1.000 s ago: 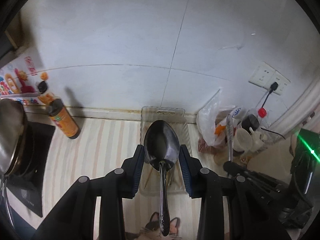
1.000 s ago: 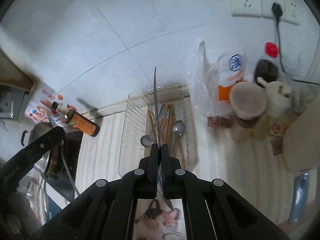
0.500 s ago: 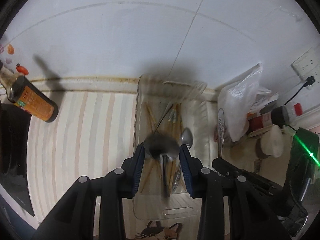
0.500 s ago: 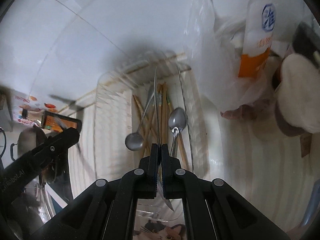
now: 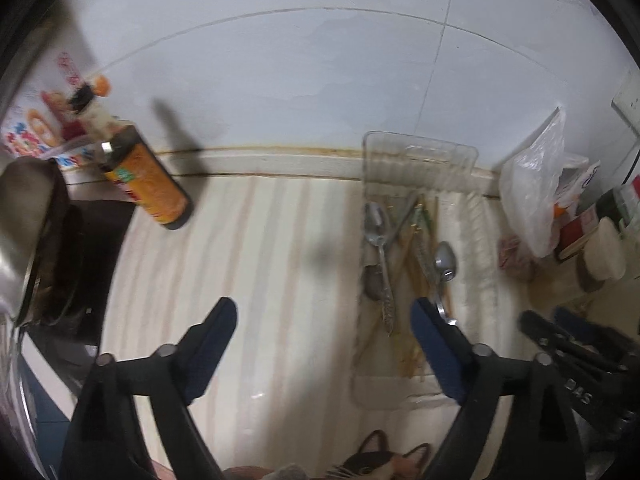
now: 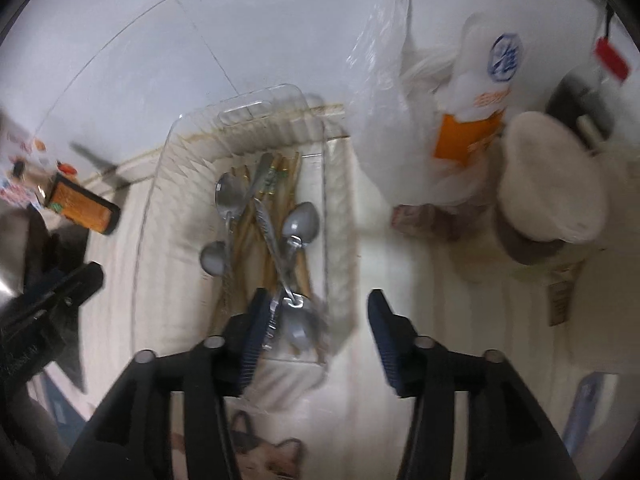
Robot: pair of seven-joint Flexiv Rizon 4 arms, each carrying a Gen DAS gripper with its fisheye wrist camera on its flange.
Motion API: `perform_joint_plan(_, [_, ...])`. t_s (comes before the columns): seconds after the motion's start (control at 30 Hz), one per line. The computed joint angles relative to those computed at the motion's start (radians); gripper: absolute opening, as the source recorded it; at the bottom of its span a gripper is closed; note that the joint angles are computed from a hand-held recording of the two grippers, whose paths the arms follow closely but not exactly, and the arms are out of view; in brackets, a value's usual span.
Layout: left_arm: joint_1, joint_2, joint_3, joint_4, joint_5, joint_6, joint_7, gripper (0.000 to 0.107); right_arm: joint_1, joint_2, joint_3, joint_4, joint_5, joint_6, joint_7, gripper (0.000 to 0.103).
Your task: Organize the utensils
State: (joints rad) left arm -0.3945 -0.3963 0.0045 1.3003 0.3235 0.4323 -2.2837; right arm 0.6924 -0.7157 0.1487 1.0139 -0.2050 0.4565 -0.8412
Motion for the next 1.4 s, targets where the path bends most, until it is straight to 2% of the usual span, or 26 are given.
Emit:
perform_joint_plan(0.03, [-0.006, 0.004, 0.004, 0.004, 0.015, -0.003, -0.006, 0.103, 0.011, 0.017, -0.011, 0.029, -0.024, 0.002, 0.003, 0.069])
perform_joint_plan(0.17, [-0.024, 0.041, 0.004, 0.047, 0.045, -0.005, -0.049, 0.103, 0.028, 0.093, -0.022, 0.154, -0.092, 0.028, 0.034, 0.097])
perform_joint_plan(0.23, [-0.03, 0.056, 0.0, 0.059, 0.058, -0.007, -0.071, 0.103, 0.027, 0.125, -0.016, 0.203, -0.114, 0.043, 0.047, 0.101])
perform_joint_plan(0.43, [-0.061, 0.117, -0.023, 0.088, 0.117, -0.03, -0.145, 0.103, 0.027, 0.21, -0.005, 0.309, -0.191, 0.091, 0.084, 0.103])
perform_joint_plan(0.63, [-0.088, 0.215, -0.064, 0.122, 0.168, -0.063, -0.194, 0.103, 0.011, 0.337, 0.03, 0.43, -0.226, 0.17, 0.128, 0.103])
perform_joint_plan(0.83, [-0.075, 0.332, -0.116, 0.189, 0.164, -0.035, -0.193, 0.103, -0.006, 0.462, 0.079, 0.514, -0.227, 0.21, 0.163, 0.103])
perform_joint_plan(1.03, [-0.044, 0.453, -0.17, 0.253, 0.131, -0.004, -0.162, 0.103, -0.002, 0.571, 0.128, 0.559, -0.237, 0.204, 0.215, 0.103])
perform_joint_plan(1.4, [0.014, 0.609, -0.264, 0.319, 0.065, 0.019, -0.111, 0.103, 0.013, 0.707, 0.2, 0.602, -0.299, 0.172, 0.343, 0.103])
